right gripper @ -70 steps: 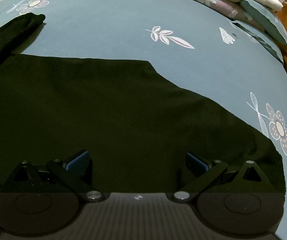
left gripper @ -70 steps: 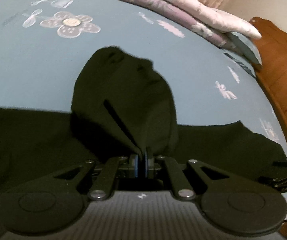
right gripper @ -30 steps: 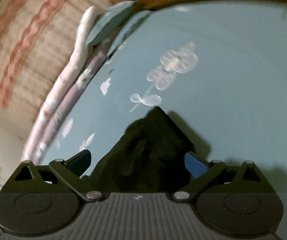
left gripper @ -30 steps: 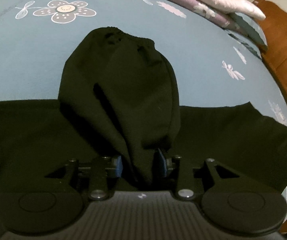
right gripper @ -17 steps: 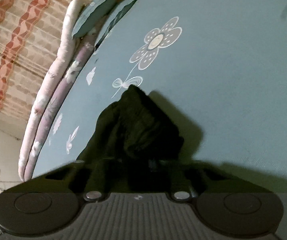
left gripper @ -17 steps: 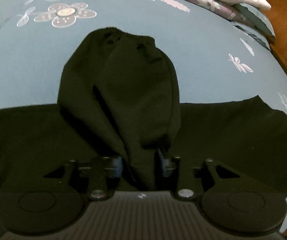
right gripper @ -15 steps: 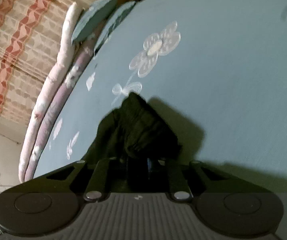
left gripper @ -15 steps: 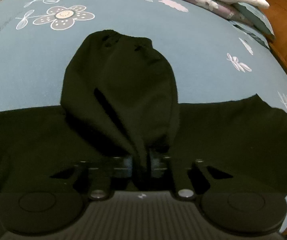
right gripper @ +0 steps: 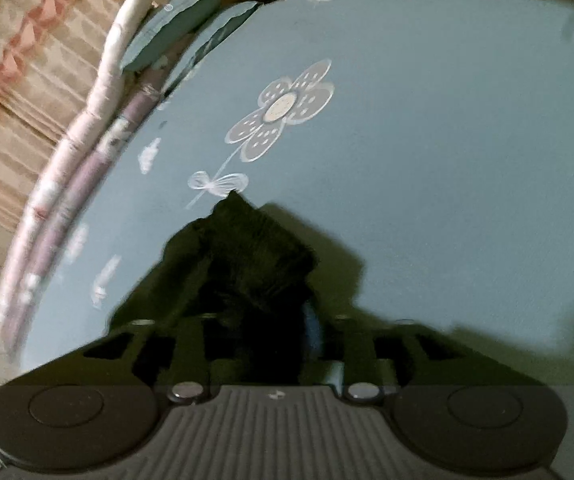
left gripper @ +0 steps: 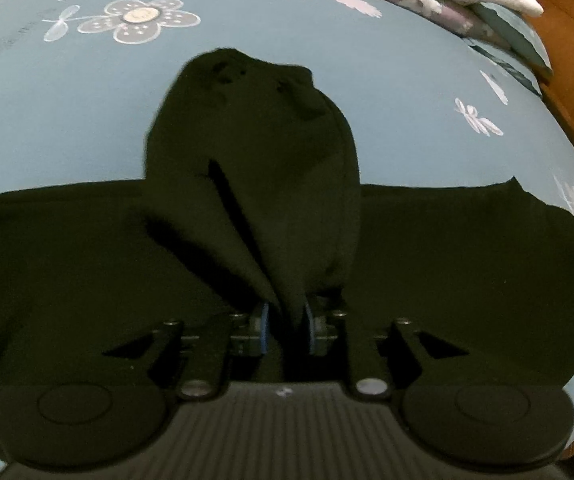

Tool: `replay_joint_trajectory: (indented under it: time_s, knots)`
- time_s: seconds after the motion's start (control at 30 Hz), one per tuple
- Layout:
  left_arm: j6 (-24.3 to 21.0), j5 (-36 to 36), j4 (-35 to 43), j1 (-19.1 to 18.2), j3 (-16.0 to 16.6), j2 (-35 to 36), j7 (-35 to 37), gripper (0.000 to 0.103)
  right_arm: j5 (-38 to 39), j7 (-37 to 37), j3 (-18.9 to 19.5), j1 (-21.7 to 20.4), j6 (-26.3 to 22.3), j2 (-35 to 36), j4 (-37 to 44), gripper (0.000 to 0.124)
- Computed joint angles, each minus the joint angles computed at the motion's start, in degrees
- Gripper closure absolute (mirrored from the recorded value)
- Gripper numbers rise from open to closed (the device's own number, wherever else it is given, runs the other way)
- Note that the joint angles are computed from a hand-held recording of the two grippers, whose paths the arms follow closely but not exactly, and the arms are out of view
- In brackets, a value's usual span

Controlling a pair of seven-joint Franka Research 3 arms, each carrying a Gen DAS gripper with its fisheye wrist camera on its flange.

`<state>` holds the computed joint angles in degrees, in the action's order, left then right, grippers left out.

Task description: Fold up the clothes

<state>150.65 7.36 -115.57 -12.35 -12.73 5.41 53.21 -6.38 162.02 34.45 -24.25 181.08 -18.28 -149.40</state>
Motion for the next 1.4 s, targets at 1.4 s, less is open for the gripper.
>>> replay_joint_trajectory:
  time_s: [1.4]
  knots:
    - [-27.02,-9.35,46.35,1.11,-5.10,31.43,57.65,0.069,-27.24,-3.86,-13.85,26.42,-27.13,13.46,22.34,0.049]
